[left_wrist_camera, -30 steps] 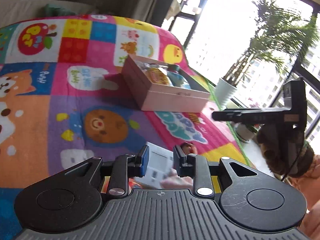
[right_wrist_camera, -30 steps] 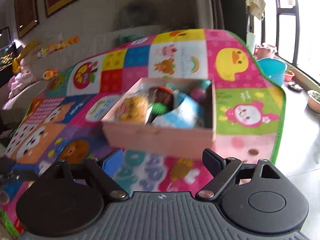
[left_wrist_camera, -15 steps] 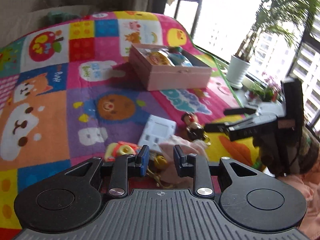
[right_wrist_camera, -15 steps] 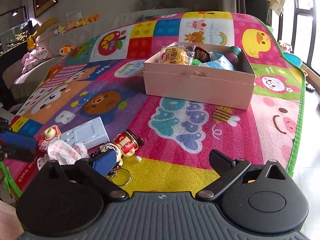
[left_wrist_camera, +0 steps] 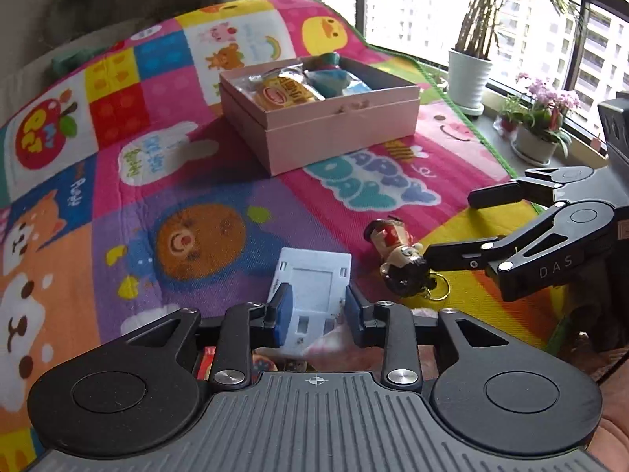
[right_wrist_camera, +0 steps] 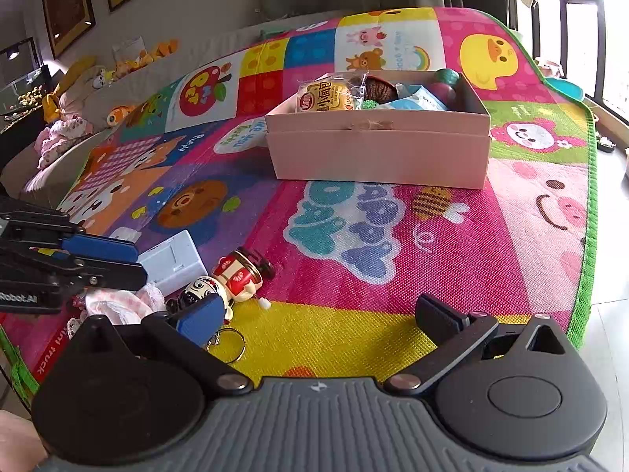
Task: Organize objects
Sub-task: 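Grasp the white charger on the mat with left tool, then carry the charger into the box and release with left tool while right tool grasps the red-hat figurine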
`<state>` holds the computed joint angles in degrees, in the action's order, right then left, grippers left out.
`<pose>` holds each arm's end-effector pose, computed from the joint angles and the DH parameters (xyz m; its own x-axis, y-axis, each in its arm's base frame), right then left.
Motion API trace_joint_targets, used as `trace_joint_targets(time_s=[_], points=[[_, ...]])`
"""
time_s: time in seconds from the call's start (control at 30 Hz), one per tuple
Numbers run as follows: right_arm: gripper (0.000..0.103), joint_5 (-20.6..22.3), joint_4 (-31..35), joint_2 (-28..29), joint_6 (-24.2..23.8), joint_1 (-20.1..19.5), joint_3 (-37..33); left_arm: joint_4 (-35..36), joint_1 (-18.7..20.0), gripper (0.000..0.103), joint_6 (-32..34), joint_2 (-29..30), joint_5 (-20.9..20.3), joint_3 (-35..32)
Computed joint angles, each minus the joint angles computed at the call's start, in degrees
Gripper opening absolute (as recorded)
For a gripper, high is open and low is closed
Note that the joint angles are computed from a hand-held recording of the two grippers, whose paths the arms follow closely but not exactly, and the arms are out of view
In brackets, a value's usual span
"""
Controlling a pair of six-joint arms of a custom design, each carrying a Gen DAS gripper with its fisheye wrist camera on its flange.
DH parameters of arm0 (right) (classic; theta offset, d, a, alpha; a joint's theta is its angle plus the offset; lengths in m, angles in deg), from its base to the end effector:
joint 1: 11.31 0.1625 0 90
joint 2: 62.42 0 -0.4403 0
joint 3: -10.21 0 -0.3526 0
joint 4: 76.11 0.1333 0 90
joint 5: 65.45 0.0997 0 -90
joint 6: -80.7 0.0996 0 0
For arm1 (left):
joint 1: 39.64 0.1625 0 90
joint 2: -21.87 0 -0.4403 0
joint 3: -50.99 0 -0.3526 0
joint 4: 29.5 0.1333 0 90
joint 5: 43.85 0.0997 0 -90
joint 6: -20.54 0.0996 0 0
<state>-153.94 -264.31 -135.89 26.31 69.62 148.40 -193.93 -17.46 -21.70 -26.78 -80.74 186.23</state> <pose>0.0690 -0.4302 0.2377 -0.6830 -0.5862 0.4357 -0.7279 0.5960 -0.3391 -0.2870 -0.3470 0.0616 -0.6608 0.2105 -0.7204 0.6227 0.6896 -0.3696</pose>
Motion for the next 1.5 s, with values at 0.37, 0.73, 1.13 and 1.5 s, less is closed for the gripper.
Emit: trace_joint_targets(time_s=[0.37, 0.73, 1.13, 1.5], points=[[0.103, -0.19, -0.45, 0.13, -0.29, 0.07, 0.21, 12.93, 0.35, 0.04, -6.77, 1.28, 9.73, -1.66], [0.103, -0.76, -1.24, 0.53, -0.95, 0.32, 0.43, 5.77, 3.59, 0.041, -16.06, -2.57, 11.48, 1.55], [0.103, -1.21, -1.77, 0.93, -1.33, 0.61, 0.42, 7.29, 6.2, 0.055, -18.09, -3.19, 10.59, 1.5], [0.103, 0.48, 0.38, -0.26, -1.5, 0.17, 0.22, -1.35, 5.27, 0.053, -17.63, -4.36, 8.5, 3.57]])
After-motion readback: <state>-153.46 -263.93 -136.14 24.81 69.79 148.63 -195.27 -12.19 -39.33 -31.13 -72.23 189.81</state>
